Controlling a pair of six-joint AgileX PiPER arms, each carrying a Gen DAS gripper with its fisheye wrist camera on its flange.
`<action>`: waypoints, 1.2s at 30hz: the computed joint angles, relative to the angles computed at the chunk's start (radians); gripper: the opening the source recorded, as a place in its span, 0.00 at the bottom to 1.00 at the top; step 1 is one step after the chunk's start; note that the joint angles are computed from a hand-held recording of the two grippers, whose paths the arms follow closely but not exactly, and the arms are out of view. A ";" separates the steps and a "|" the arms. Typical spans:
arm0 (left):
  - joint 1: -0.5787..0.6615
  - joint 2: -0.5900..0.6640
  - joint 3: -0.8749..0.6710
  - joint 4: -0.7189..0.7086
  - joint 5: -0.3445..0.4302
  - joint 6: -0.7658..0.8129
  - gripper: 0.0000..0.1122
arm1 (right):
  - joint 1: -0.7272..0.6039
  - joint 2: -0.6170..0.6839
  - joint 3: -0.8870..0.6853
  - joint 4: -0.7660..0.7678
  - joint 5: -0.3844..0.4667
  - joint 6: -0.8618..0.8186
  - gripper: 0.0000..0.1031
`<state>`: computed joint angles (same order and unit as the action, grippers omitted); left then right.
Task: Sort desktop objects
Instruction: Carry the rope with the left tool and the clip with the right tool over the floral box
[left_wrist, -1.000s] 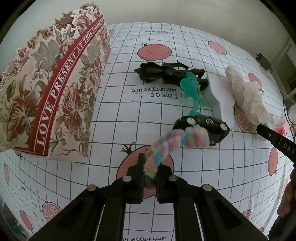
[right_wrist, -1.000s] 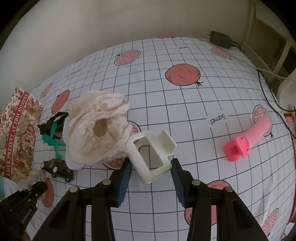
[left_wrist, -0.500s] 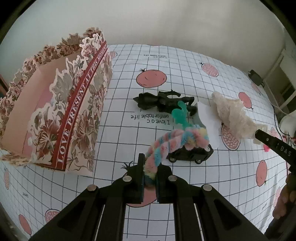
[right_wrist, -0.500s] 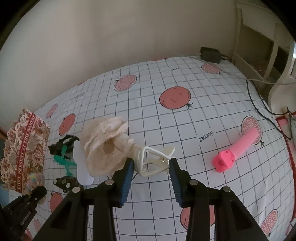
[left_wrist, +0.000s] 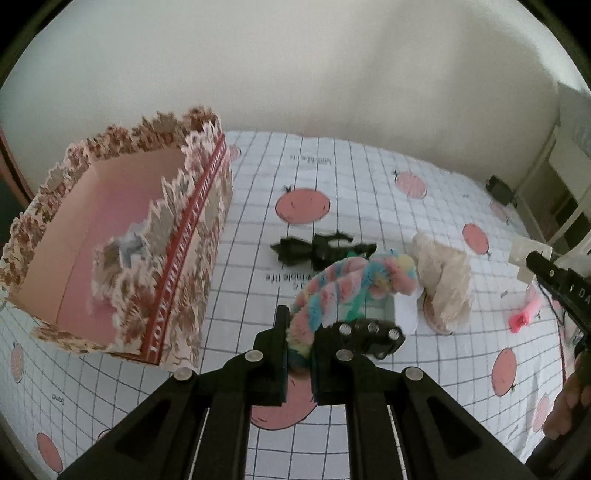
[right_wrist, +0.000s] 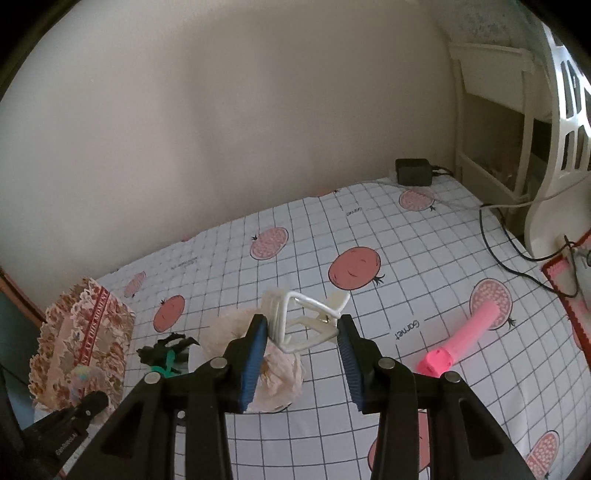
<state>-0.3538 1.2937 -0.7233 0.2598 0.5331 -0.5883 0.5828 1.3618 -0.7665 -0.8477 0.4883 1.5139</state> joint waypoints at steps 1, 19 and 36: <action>0.003 -0.010 0.000 0.003 -0.004 -0.003 0.08 | 0.000 -0.002 -0.001 0.002 -0.001 -0.001 0.40; 0.141 -0.187 0.025 -0.175 -0.069 0.169 0.08 | 0.172 -0.029 -0.084 -0.131 0.037 0.135 0.40; 0.441 -0.335 0.028 -0.505 -0.015 0.538 0.08 | 0.351 0.082 -0.235 -0.212 0.086 0.195 0.40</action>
<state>0.0875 0.9591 -0.6955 -0.2447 0.5184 -0.0500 0.9334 1.4436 -1.0018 -1.0592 0.5742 1.7092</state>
